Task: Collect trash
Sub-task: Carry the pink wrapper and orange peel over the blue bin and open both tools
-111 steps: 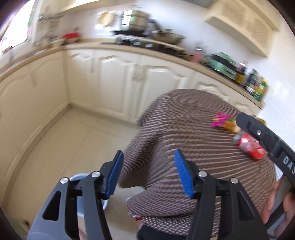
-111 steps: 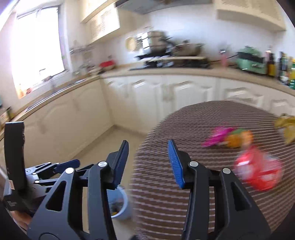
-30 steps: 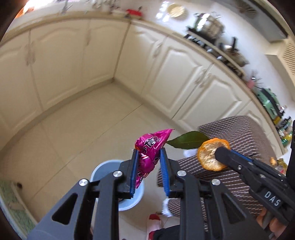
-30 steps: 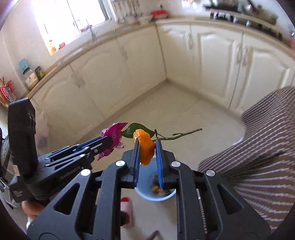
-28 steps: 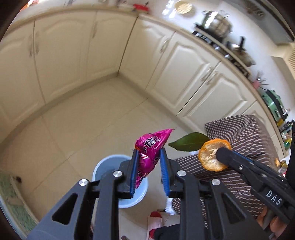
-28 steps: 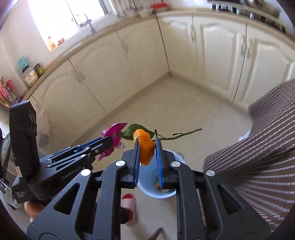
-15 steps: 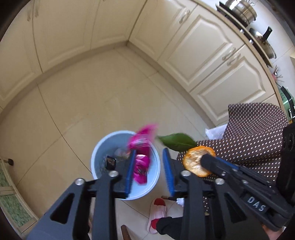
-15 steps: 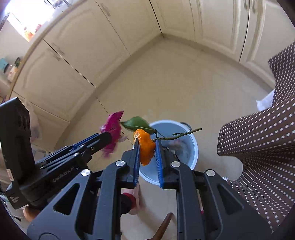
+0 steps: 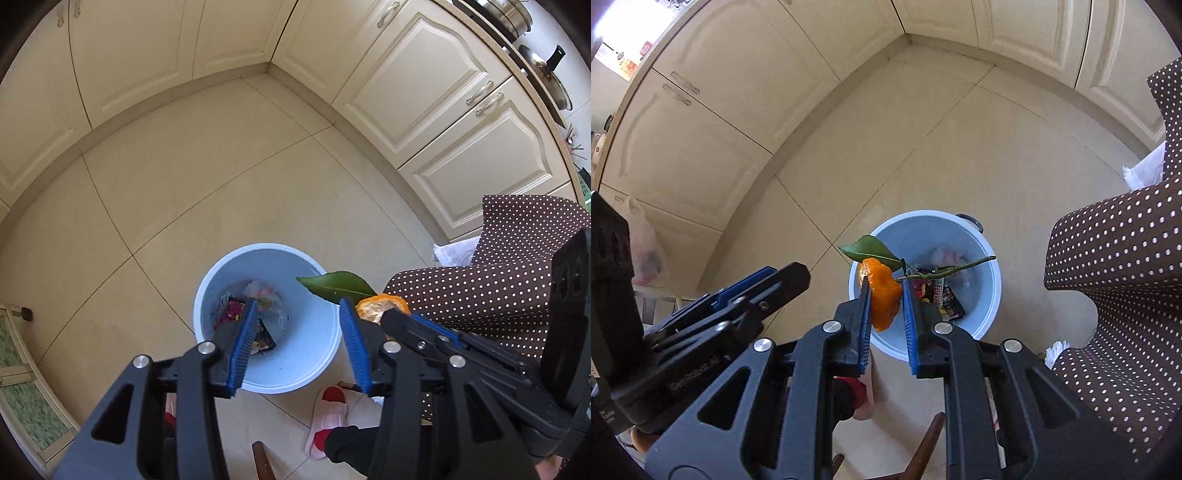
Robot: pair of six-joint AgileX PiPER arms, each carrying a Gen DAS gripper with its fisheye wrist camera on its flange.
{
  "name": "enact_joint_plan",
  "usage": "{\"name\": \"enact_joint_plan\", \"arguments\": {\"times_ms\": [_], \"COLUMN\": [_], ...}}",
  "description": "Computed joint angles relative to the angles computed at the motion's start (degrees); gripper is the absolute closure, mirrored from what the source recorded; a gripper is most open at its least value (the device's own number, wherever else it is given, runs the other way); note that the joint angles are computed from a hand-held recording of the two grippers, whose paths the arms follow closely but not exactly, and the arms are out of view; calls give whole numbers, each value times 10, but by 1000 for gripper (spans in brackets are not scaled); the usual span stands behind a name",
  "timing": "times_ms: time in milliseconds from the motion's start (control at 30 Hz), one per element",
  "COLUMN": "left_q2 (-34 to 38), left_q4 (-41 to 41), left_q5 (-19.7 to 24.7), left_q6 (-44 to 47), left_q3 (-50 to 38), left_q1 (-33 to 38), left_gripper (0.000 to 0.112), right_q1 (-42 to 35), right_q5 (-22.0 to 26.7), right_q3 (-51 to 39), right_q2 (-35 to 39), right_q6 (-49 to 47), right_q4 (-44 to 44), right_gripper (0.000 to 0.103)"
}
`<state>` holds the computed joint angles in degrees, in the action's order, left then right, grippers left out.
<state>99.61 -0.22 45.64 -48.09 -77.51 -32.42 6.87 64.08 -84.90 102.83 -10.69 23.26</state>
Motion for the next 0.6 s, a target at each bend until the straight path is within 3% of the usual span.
{"name": "enact_joint_plan", "arguments": {"times_ms": [600], "left_q2": [-16], "left_q4": [-10], "left_q5": [-9], "left_q6": [-9], "left_q3": [23], "left_q1": [5], "left_gripper": [67], "right_q1": [8], "right_q5": [-5], "right_q3": [-5], "right_q2": [15], "right_q6": [5], "right_q4": [-3], "right_gripper": [85]}}
